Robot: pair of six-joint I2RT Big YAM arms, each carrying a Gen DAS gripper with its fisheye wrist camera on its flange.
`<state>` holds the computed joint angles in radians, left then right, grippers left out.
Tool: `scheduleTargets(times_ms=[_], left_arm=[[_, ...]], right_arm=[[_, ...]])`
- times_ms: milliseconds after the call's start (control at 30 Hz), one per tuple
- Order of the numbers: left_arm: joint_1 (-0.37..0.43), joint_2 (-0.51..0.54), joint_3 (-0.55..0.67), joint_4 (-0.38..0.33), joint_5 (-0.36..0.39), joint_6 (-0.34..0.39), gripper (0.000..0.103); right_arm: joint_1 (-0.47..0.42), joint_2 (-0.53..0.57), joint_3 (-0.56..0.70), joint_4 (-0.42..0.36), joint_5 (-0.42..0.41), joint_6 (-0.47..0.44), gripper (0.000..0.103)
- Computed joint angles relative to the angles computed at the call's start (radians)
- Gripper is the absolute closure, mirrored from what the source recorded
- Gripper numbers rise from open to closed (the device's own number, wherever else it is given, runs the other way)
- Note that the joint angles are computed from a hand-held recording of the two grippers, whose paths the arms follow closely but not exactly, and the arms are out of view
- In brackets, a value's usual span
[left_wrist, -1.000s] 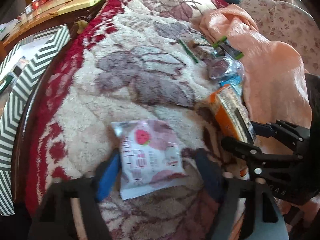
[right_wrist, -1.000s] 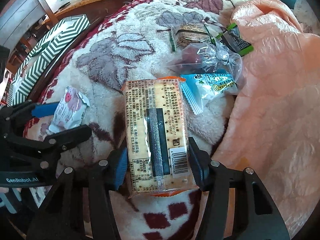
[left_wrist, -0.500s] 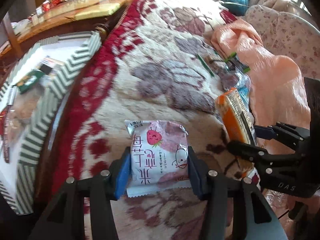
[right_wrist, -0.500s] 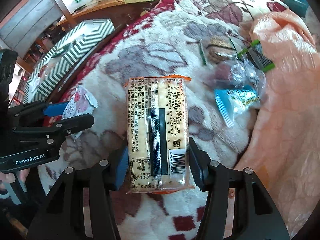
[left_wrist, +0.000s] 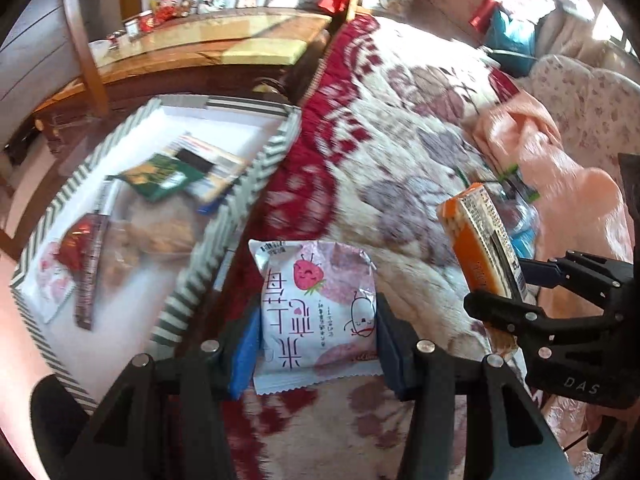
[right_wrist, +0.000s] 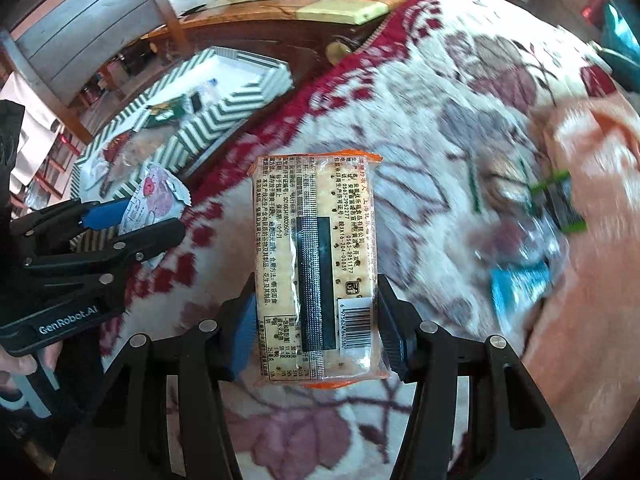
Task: Organize snacks
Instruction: 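Carry the white bag and biscuit block over the white tray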
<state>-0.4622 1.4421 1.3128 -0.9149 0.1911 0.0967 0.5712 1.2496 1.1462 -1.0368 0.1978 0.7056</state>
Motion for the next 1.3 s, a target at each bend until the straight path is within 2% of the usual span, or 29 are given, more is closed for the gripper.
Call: scheduleTargets(times_ms=[800,1167,1300], left_arm=[[0.206,0.094,0.104,0.015,-0.03,-0.05,0.049],[0.236,0.145,0.15,0.006,-0.039,-0.066,0.049],[0.238,0.169,0.17,-0.007,-0.043,-0.073,0.049]], right_arm=[[0.007,0.326,0.387,-0.028,-0.083,-0.177,0.05],[0.003,0.431,0.505,-0.042,-0.121,-0.232,0.05],[-0.001,0.482,0.561,-0.069,-0.128,-0.253,0.05]])
